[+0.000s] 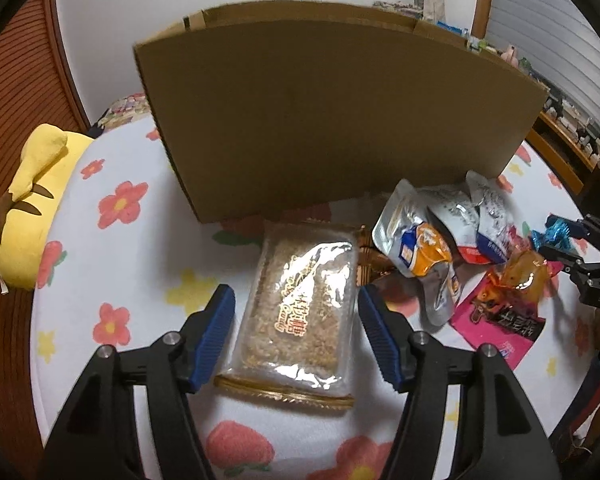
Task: Organize snacks
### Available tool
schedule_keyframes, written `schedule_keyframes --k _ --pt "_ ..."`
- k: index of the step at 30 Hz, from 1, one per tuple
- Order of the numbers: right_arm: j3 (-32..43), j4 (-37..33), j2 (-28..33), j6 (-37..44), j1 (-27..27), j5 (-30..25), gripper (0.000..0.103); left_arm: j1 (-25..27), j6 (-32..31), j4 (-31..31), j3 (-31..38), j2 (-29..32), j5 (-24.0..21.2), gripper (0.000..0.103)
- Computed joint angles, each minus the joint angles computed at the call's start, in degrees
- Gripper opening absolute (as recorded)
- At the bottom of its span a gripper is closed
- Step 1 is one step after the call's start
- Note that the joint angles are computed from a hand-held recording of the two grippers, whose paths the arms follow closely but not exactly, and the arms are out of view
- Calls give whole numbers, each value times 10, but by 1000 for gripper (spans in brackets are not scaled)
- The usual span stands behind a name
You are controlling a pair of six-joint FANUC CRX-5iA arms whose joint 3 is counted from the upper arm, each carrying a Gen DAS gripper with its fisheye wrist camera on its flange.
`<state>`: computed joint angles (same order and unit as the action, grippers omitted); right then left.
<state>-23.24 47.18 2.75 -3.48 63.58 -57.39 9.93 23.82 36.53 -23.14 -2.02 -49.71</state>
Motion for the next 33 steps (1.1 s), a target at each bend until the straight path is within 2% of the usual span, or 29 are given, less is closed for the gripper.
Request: schedule_keyframes --k 3,11,13,15,21,27,33 --pt "2 1 3 3 2 -4 65 -8 7 -19 3 4 9 68" --pt "-4 12 3 -10 3 -5 54 -11 13 4 -5 11 37 68" --pt "-7 15 1 -17 3 -4 52 -9 -3 23 -15 8 46 53" --pt "-10 17 -1 -21 3 -3 52 -6 -18 33 -22 5 51 46" --pt "-11 20 -1 -26 4 -5 48 9 -28 33 -35 -15 36 44" --pt "-12 21 -1 -26 4 -4 43 35 -70 87 -67 -55 12 43" --pt "-14 25 -2 -30 5 -4 31 51 -103 128 -84 -84 -22 43"
